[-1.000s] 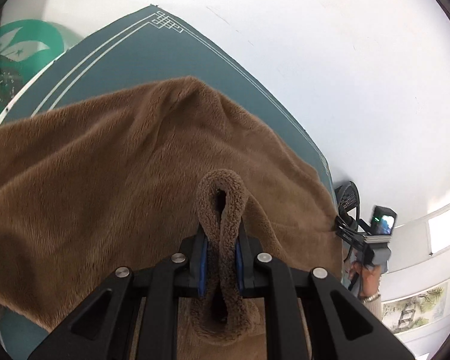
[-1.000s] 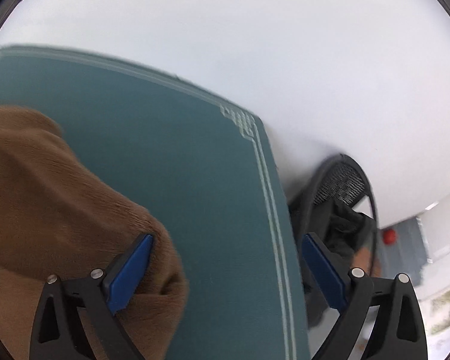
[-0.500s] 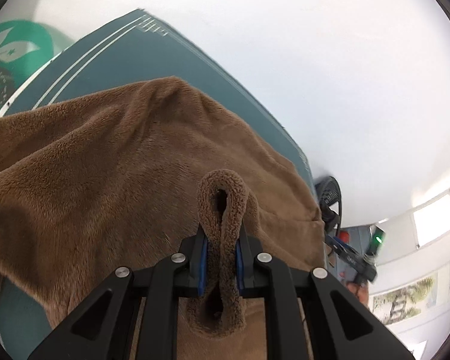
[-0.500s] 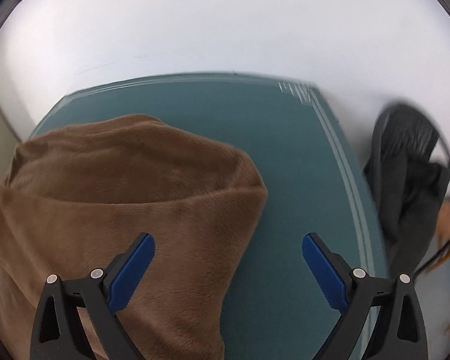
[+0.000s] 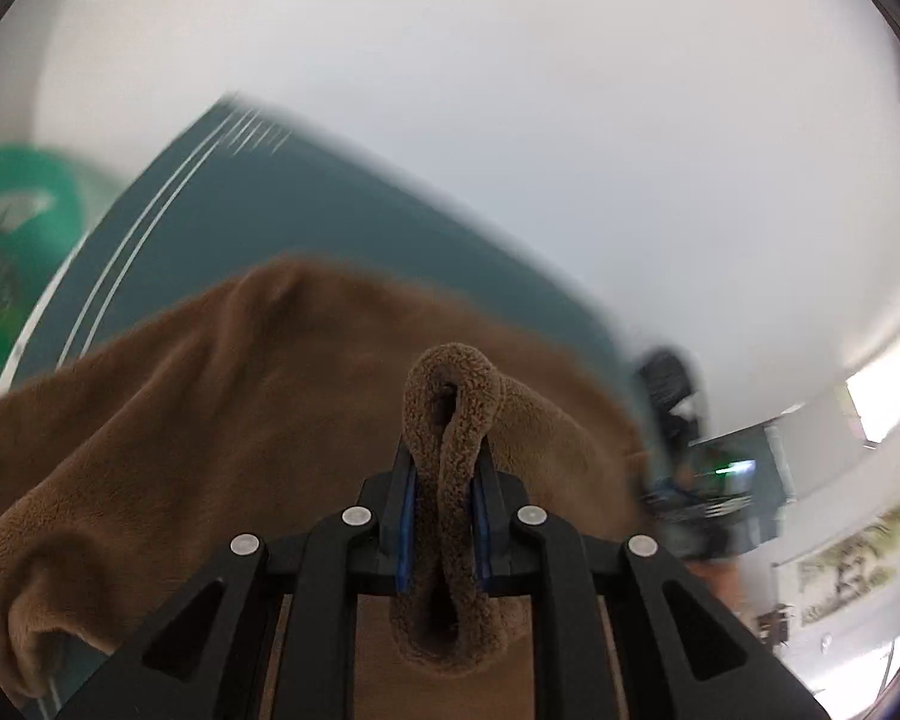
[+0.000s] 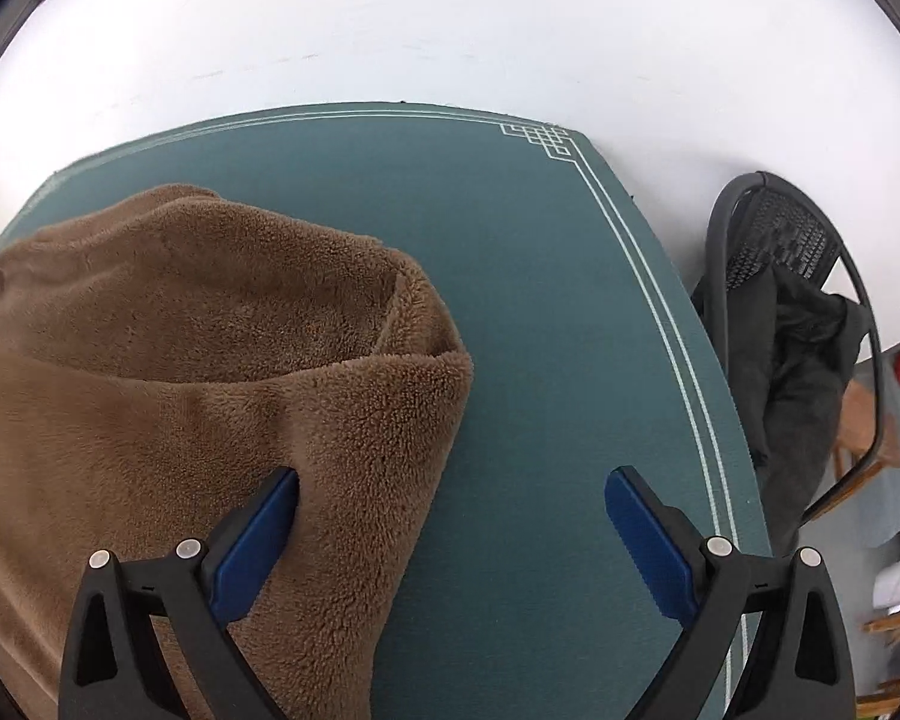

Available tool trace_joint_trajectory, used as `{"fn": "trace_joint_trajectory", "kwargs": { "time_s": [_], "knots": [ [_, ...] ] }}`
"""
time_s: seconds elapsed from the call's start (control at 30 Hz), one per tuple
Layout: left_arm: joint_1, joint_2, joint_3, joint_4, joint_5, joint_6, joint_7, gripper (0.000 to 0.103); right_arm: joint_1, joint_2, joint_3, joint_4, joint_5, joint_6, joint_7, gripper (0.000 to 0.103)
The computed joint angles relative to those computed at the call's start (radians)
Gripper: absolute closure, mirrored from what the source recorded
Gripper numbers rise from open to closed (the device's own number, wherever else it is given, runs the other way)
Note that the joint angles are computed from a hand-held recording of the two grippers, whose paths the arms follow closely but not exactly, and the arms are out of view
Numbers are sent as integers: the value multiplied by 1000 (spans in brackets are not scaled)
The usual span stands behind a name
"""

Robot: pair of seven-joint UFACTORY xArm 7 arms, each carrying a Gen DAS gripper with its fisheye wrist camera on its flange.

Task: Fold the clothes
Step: 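Lower the held edge onto the blanket and open the left gripper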

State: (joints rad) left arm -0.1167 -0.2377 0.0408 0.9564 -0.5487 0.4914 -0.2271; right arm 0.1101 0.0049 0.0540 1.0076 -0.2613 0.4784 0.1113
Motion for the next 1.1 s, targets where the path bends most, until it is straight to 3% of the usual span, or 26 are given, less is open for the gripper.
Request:
{"fn": "trace_joint_trajectory", "kwargs": {
  "time_s": [0.2, 0.33, 0.43, 0.53, 0.6, 0.7, 0.77, 0.83, 0.97, 1.1],
  "knots": [
    [44, 60, -21, 10, 102, 61, -58, 76, 4, -14, 4, -11, -22, 13, 35, 2],
    [106, -7, -89, 4, 405, 122, -254, 51, 2, -98, 13, -58, -64, 33, 91, 2],
    [135, -72, -134, -16, 581, 137, -395, 37, 7, -227, 28, -152, -26, -34, 88, 2],
    [74, -94, -117, -30, 545, 83, -353, 37, 125, -322, -16, -207, 231, -39, -96, 2],
    [-3, -81, -77, -24, 463, 60, -246, 36, 179, -350, -6, -218, 321, 0, -168, 2],
    [-20, -37, -95, -3, 445, 113, -195, 35, 165, -350, 75, -243, 277, 29, -141, 2],
    [-9, -22, -112, -16, 477, 138, -215, 36, 155, -340, 98, -268, 236, 55, -135, 2],
    [-14, -48, -113, -50, 486, 110, -193, 36, 167, -354, 100, -308, 234, 92, -147, 2],
    [-20, -84, -112, -68, 493, 141, -147, 36, 205, -434, 55, -396, 300, 58, -229, 1],
    [-4, -95, -147, -52, 534, 163, -219, 36, 192, -408, 53, -360, 316, 90, -246, 1]
  ]
}}
